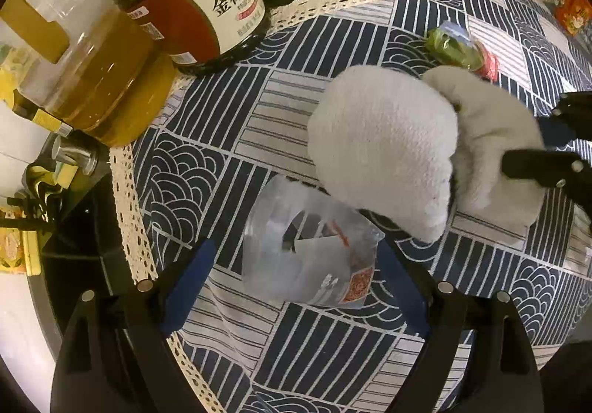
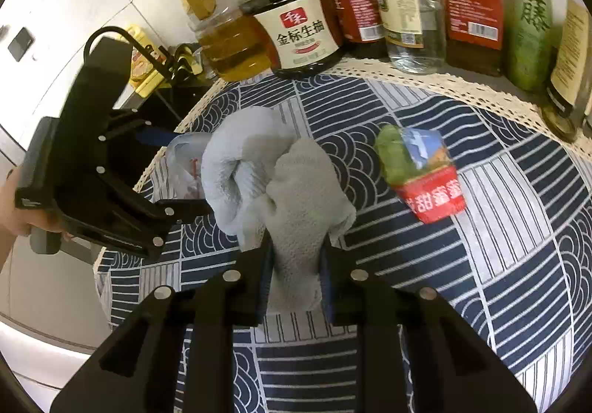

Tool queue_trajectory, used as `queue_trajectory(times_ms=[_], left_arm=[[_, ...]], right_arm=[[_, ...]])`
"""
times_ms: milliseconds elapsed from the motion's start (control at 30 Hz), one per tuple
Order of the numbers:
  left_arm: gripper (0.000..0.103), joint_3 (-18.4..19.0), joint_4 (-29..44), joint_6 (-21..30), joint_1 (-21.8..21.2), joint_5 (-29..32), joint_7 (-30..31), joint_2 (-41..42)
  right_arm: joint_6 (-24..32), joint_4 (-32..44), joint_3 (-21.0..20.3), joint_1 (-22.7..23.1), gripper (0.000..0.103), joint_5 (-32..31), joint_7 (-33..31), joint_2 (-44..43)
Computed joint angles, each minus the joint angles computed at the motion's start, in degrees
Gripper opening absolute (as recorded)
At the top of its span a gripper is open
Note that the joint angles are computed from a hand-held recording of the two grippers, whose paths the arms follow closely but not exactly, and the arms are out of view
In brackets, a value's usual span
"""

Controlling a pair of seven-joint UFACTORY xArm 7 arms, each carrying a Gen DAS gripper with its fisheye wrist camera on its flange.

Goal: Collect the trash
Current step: 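Grasp the white towel with the right gripper while the left gripper grasps the clear bag with red label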

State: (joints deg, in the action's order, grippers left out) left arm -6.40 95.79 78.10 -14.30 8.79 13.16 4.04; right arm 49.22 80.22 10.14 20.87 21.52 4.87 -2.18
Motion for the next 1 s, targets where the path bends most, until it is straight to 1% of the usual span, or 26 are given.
queue_trajectory(times_ms=[100,133,200,267,367,567,733,867,1000], left_arm=[[0.086,0.2,0.3,0.3,0.3,-0.9,0.4,0.3],[0.082,0.2,0.5,0.3,0.4,-1.3,0.7,0.4],[0.070,0.4,1.1,0.6,0.7,-2.3,1.2,0.8],[0.068,0.5,0.9,0.2,0.9,-2.5,1.4,0.5],[0.067,0.5,-0.8,0.2,1.2,-3.9,2.0,-0.9],[0.066,0.7,-4.9,-1.2,2.1,-5.5,1.8,-4.6],[0.066,1.3,-8.3,-2.3,3.4,-8.0,1.8,-8.0],[0.066,1.7,-12.3,-4.1,4.1,-10.3,2.6,-12.2],[0.066,1.7,-13.8,-3.8,4.1,-12.7,2.4,-15.3]], right_arm=[[-0.2,-0.6,-0.2,-0.2,0.023,-0.2,0.4,-0.9],[-0.2,-0.7,-0.3,-0.3,0.023,-0.3,0.6,-1.2],[-0.2,-1.0,-0.4,-0.4,0.023,-0.5,1.1,-1.7],[-0.3,-1.1,-0.5,-0.5,0.023,-0.4,1.3,-2.0],[-0.2,-1.1,-0.4,-0.4,0.023,-1.0,2.0,-2.3],[0.0,-1.1,-0.1,-0.1,0.024,-2.4,3.5,-3.0],[0.4,-1.0,0.3,0.3,0.023,-3.9,5.2,-3.7],[0.8,-1.0,1.0,0.9,0.024,-5.9,7.5,-4.8],[1.6,-1.1,1.8,1.5,0.024,-8.5,11.2,-6.3]])
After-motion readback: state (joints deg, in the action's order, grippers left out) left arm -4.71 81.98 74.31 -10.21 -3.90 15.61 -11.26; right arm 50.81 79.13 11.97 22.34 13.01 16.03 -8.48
